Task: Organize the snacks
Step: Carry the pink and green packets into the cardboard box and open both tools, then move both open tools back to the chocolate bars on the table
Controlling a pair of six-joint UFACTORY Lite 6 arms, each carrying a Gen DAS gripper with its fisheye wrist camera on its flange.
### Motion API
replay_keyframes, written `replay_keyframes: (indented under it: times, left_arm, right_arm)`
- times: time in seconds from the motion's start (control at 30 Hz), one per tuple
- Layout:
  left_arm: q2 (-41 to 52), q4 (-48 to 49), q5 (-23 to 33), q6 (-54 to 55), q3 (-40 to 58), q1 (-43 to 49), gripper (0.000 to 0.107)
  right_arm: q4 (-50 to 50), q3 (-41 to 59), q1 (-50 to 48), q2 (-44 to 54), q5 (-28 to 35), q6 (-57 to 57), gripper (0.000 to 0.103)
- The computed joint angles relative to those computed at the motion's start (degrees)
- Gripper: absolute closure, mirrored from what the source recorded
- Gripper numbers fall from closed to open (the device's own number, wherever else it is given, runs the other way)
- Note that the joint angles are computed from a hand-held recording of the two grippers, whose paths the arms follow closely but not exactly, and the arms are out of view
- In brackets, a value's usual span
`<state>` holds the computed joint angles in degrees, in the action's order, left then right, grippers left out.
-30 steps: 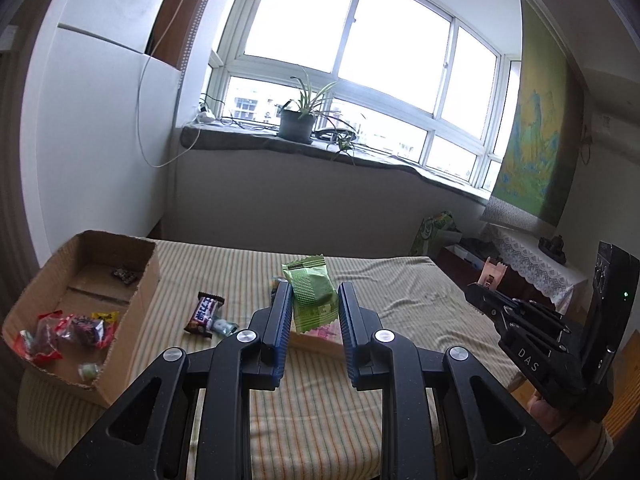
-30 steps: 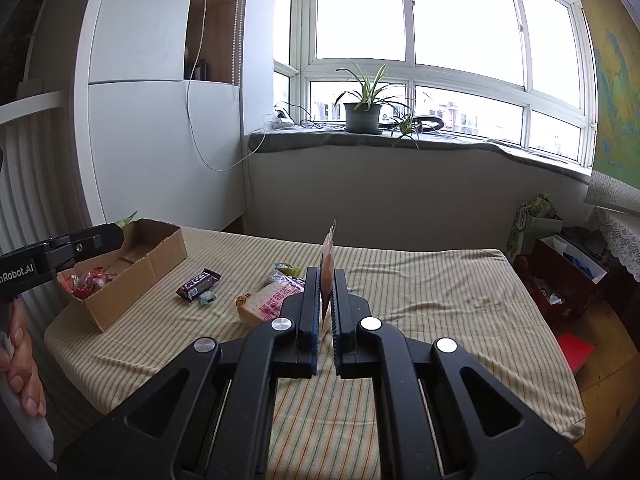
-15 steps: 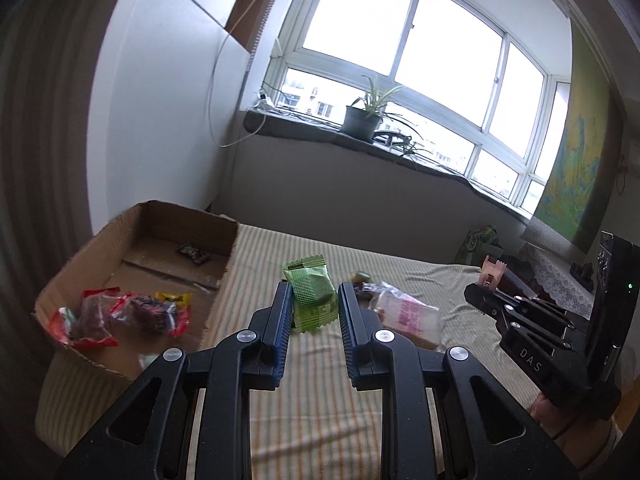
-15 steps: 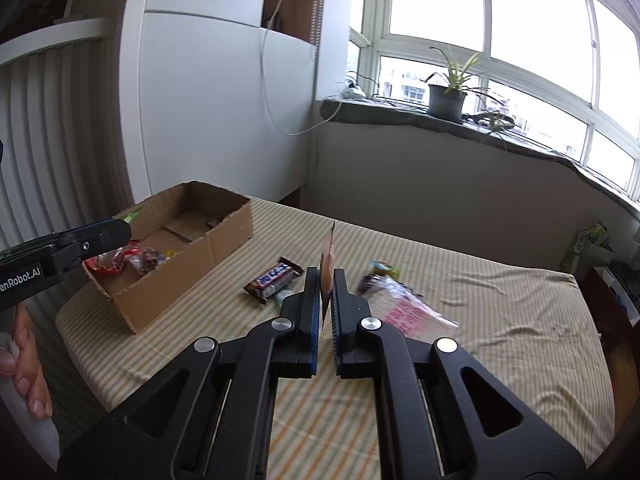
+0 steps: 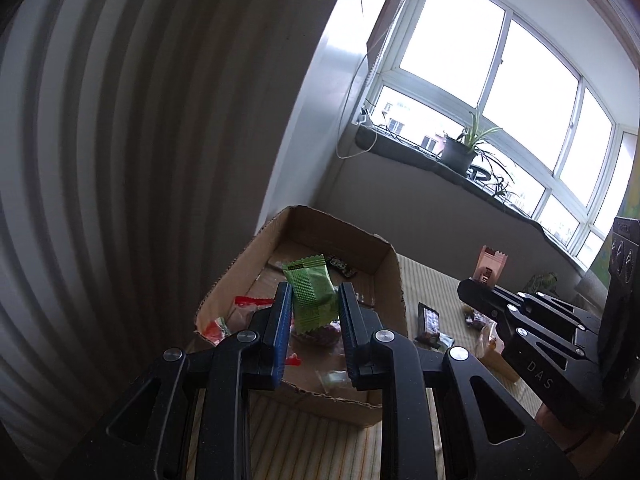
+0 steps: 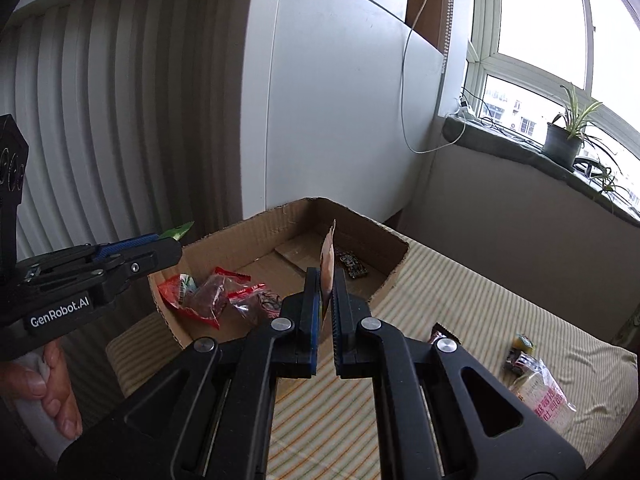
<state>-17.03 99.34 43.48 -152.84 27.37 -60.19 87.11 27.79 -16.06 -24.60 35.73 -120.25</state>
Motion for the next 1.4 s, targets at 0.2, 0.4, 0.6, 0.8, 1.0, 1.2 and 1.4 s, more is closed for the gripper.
replay_keyframes:
  times: [0.2, 0.4, 0.6, 0.8, 1.0, 1.2, 1.4]
  left_arm:
    - [4.3, 7.43, -4.62, -5.38, 1.48, 5.55, 0.086]
    - [10.76, 15.68, -9.53, -12.22, 3.88, 10.69, 0.085]
    - [12.14, 11.09, -7.79, -10.23, 4.45, 11.73, 0.04]
    - [9.59, 7.38, -6.85, -7.16, 3.57, 10.85, 0.04]
    - [5.94, 1.8, -4.23, -2.28, 2.77, 7.86, 0.04]
    - [4.13, -1.46, -2.09, -0.32, 2.31, 5.5, 0.04]
    - [4.92, -1.69, -1.58, -0.13, 3.03, 4.81, 0.04]
  right_arm:
    - [7.45, 3.97, 6.85, 9.2, -4.19, -6.04, 0.098]
    - [12.56, 9.59, 9.45, 21.38, -5.1, -11.91, 0.082]
    - [14.76, 10.35, 6.55, 23.96, -2.81, -14.17, 0.047]
    - [10.86, 8.04, 4.47, 19.17, -1.04, -11.28, 0.047]
    - [7.34, 5.32, 3.3, 13.28, 0.37, -8.07, 0.047]
    - [5.29, 4.05, 2.17, 10.4, 1.51, -6.12, 0.047]
    - [5.45, 4.37, 1.45, 11.3, 2.06, -6.42, 0.047]
